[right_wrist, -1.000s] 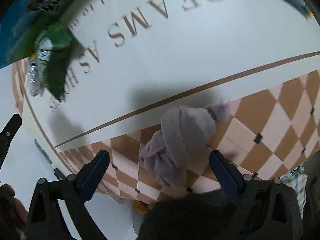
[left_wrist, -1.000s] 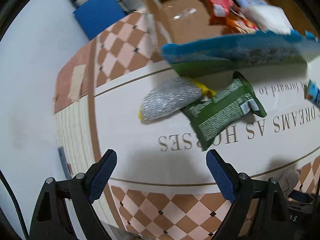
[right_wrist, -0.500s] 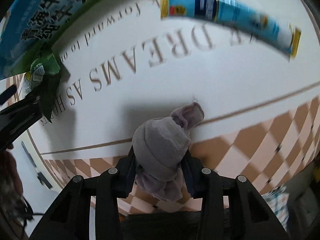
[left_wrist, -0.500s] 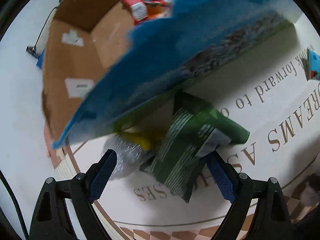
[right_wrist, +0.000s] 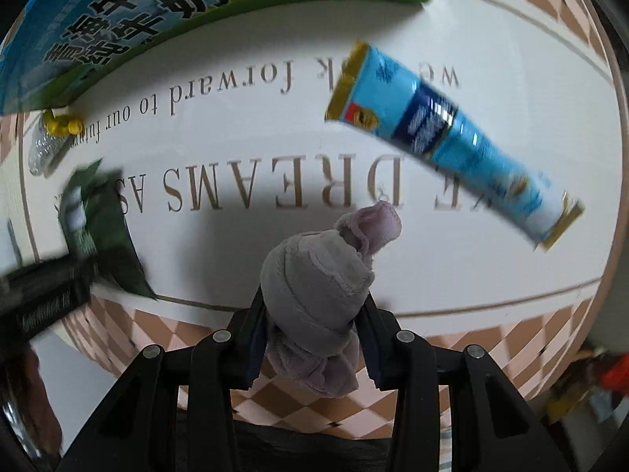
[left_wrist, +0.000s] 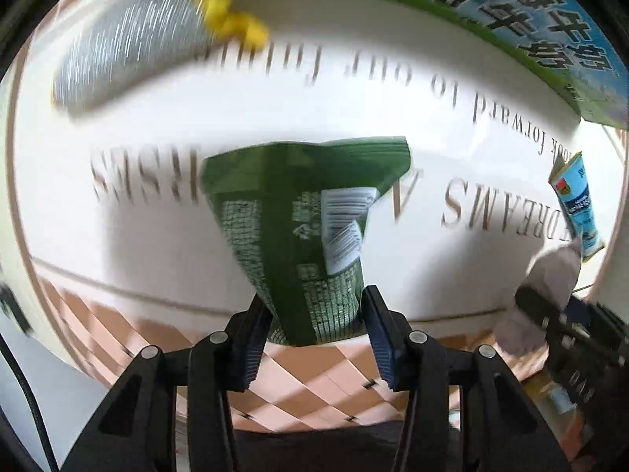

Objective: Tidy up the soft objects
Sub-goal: 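Grasp the green snack bag with left tool while right tool grasps the lilac sock, then carry the green bag and sock into the box and release both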

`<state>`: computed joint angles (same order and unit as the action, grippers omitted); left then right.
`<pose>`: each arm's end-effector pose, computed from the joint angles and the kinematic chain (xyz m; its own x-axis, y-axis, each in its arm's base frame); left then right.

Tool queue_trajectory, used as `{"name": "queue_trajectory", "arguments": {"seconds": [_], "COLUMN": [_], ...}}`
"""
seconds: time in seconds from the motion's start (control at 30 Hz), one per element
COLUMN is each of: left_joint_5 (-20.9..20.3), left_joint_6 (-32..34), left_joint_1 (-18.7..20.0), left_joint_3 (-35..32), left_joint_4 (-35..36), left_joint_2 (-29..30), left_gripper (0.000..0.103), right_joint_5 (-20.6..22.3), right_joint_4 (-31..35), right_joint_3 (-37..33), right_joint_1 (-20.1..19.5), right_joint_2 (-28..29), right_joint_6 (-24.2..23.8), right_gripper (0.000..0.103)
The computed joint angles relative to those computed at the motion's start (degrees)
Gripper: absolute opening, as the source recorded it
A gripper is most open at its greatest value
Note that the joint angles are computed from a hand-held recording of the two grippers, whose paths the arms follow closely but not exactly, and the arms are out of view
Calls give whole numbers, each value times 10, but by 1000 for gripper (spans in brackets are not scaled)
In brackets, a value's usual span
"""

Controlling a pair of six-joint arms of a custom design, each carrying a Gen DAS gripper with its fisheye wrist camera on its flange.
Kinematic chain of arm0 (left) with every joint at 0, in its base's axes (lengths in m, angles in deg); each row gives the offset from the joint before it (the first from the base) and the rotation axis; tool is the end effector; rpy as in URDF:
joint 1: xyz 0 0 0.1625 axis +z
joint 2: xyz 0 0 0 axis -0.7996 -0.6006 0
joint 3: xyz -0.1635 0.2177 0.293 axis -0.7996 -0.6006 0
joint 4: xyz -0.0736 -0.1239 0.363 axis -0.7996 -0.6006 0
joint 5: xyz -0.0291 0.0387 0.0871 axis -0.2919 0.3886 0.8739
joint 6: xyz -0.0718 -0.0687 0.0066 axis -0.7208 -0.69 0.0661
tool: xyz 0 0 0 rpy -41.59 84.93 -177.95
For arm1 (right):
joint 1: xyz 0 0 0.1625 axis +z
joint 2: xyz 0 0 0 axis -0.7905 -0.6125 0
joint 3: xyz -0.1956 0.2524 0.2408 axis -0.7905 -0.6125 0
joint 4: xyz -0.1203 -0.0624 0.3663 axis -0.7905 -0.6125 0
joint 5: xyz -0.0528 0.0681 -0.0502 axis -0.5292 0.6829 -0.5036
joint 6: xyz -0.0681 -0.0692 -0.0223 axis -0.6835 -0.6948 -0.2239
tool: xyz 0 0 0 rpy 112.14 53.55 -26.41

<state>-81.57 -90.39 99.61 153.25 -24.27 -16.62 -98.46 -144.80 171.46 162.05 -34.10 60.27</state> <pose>-0.1952 -0.4400 0.1574 -0.6912 0.4463 -0.5683 0.0669 0.8226 0.5647 0.2292 -0.3598 0.1321 -0.6410 0.5730 0.5106 0.5862 0.7949 -0.1562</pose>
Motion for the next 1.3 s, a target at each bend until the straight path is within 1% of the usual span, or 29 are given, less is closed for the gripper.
{"name": "queue_trajectory", "arguments": {"seconds": [0.07, 0.13, 0.23, 0.3, 0.33, 0.37, 0.4, 0.47, 0.5, 0.57, 0.63, 0.7, 0.73, 0.77, 0.83, 0.9, 0.97, 1.0, 1.1, 1.2, 1.3], "left_joint_5": [-4, 5, 11, 9, 12, 15, 19, 32, 35, 49, 52, 53, 53, 54, 60, 60, 48, 43, 21, 1, -11], "left_joint_6": [-2, 6, 9, 4, 1, 0, -2, 5, 4, 9, 5, 6, 7, 8, 12, 16, 23, 26, 45, 62, 81], "left_joint_1": [0, -3, 1, 0, 0, 0, -3, 2, -4, -12, -23, -29, -32, -35, -47, -58, -69, -75, -96, -115, -116], "left_joint_3": [13, 27, 33, 36, 37, 39, 44, 26, 30, 41, 49, 49, 47, 45, 45, 35, 27, 22, -7, -58, -117], "left_joint_4": [-8, -16, -23, -28, -29, -30, -33, -42, -46, -56, -62, -66, -66, -66, -69, -64, -64, -64, -62, -66, -74], "left_joint_2": [-10, -17, -17, -19, -20, -22, -26, 0, -1, -2, -4, -3, -3, -2, -5, -10, -18, -20, -30, -28, -8], "left_gripper": [47, 51, 53, 56, 56, 56, 56, 56, 56, 55, 50, 42, 41, 37, 35, 35, 34, 34, 34, 34, 34], "right_joint_5": [-12, -24, -26, -20, -21, -22, -25, -24, -21, -17, -19, -20, -22, -26, -33, -39, -43, -40, -29, -34, -48], "right_joint_4": [26, 54, 70, 73, 71, 65, 62, 59, 50, 36, 28, 17, 11, 11, 9, 6, 9, 2, 5, 29, 62], "right_joint_3": [-15, -31, -42, -42, -38, -35, -33, -28, -22, -7, 4, 11, 16, 18, 14, 14, 8, 8, -2, -30, -69], "right_joint_1": [-1, -3, -8, -15, -19, -20, -20, -21, -23, -28, -30, -32, -30, -28, -21, -11, 5, 15, 48, 77, 94], "right_joint_2": [2, 4, 4, 0, -9, -13, -15, -20, -25, -38, -47, -48, -47, -49, -38, -36, -36, -33, -51, -68, -96], "right_joint_6": [-12, -22, -36, -38, -42, -43, -41, -37, -35, -34, -31, -31, -30, -32, -29, -30, -31, -29, -31, -39, -55], "right_gripper": [43, 43, 46, 54, 63, 69, 71, 71, 71, 71, 71, 71, 70, 61, 38, 37, 37, 37, 37, 37, 37]}}
